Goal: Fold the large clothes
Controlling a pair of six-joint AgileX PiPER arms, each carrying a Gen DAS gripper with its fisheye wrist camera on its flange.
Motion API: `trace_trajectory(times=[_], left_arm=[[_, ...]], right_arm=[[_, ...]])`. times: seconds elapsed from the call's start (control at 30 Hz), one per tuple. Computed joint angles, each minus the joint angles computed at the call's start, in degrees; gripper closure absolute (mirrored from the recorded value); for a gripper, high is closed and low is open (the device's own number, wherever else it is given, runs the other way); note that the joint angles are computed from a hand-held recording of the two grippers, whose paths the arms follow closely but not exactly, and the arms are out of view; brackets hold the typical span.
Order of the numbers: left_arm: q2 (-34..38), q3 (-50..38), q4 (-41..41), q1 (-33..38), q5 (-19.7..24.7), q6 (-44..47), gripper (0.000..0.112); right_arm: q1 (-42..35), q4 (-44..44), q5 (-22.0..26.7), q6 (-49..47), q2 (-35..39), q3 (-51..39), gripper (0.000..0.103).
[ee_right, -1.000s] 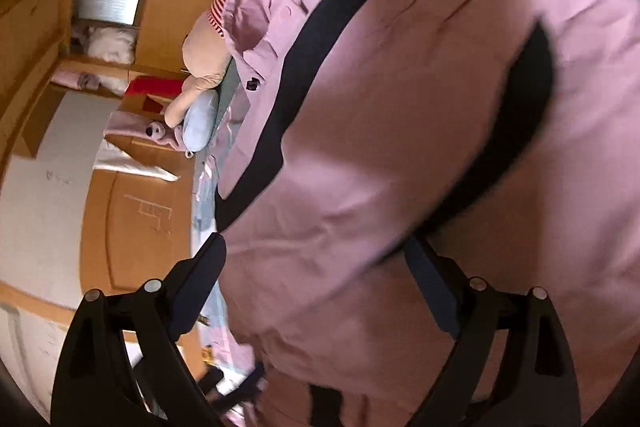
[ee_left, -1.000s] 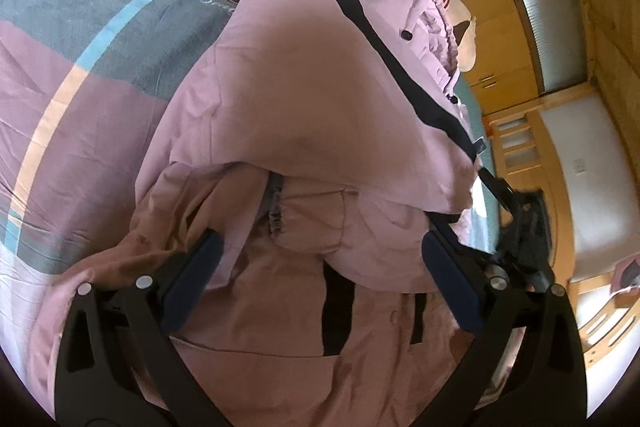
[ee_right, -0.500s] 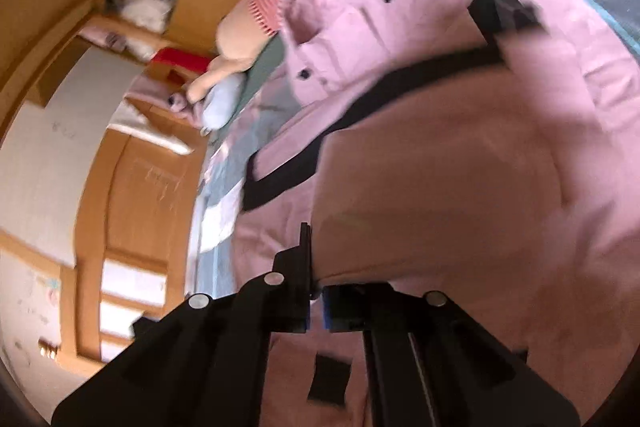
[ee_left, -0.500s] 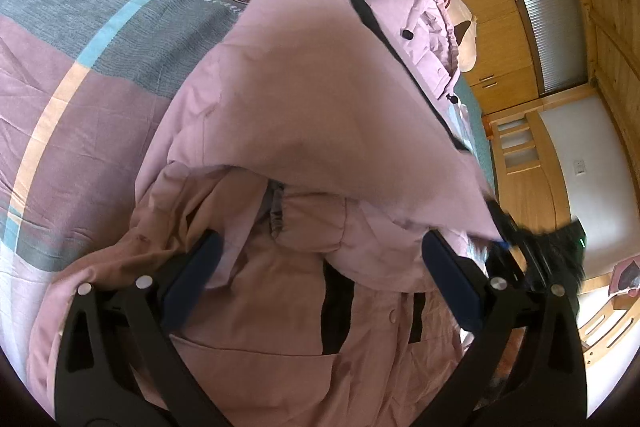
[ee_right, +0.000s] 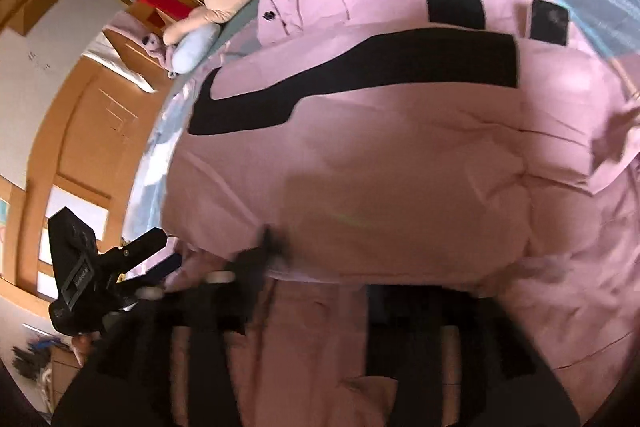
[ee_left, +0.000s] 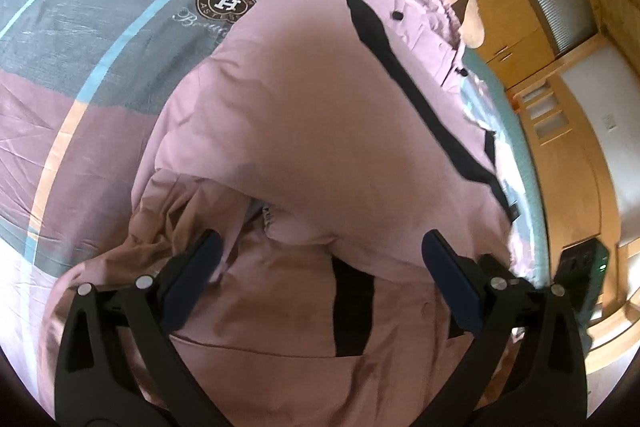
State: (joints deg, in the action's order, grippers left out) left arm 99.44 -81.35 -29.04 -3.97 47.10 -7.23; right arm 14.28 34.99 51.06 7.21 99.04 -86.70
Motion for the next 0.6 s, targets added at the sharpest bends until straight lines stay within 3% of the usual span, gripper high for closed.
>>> trace_trajectory(times=[0.17, 0.2, 0.23, 0.27, 0.37, 0.5, 0.6], left_arm=[[0.40, -0.45, 0.56, -0.01, 0.11, -0.22, 0.012], [0.46, -0.49, 1.08, -0.22, 0.07, -0.49, 0.012], [0.61, -0.65, 2.25, -0.86, -0.11, -1.43, 0.012], [0.72, -0.80, 3.22, -1.23, -0.18, -2.02, 0.012], [0.80, -1.22, 5.62, -2.16, 0.02, -3.14, 0.012], [0.71, -1.04, 5.32, -2.01, 0.05, -2.71, 0.012], [0.50, -0.67, 4.79, -1.90, -0.06, -2.27, 0.012]], right_arm=[[-5.16, 6.64, -4.19, -0.83, -1.10, 4.29, 0.047], [-5.48, 6.97, -5.81, -0.56, -1.69, 5.46, 0.054], [-5.79, 7.19, -7.29, -0.35, -2.11, 6.57, 0.071], [-6.21, 8.16, -7.83, -1.05, -2.22, 7.33, 0.082], [-6.76, 9.82, -9.21, -2.87, -3.14, 8.90, 0.091], [-2.85, -1.94, -14.73, 3.28, -5.58, 8.16, 0.093], [-0.86, -10.12, -13.32, 8.82, -4.06, 6.30, 0.093]])
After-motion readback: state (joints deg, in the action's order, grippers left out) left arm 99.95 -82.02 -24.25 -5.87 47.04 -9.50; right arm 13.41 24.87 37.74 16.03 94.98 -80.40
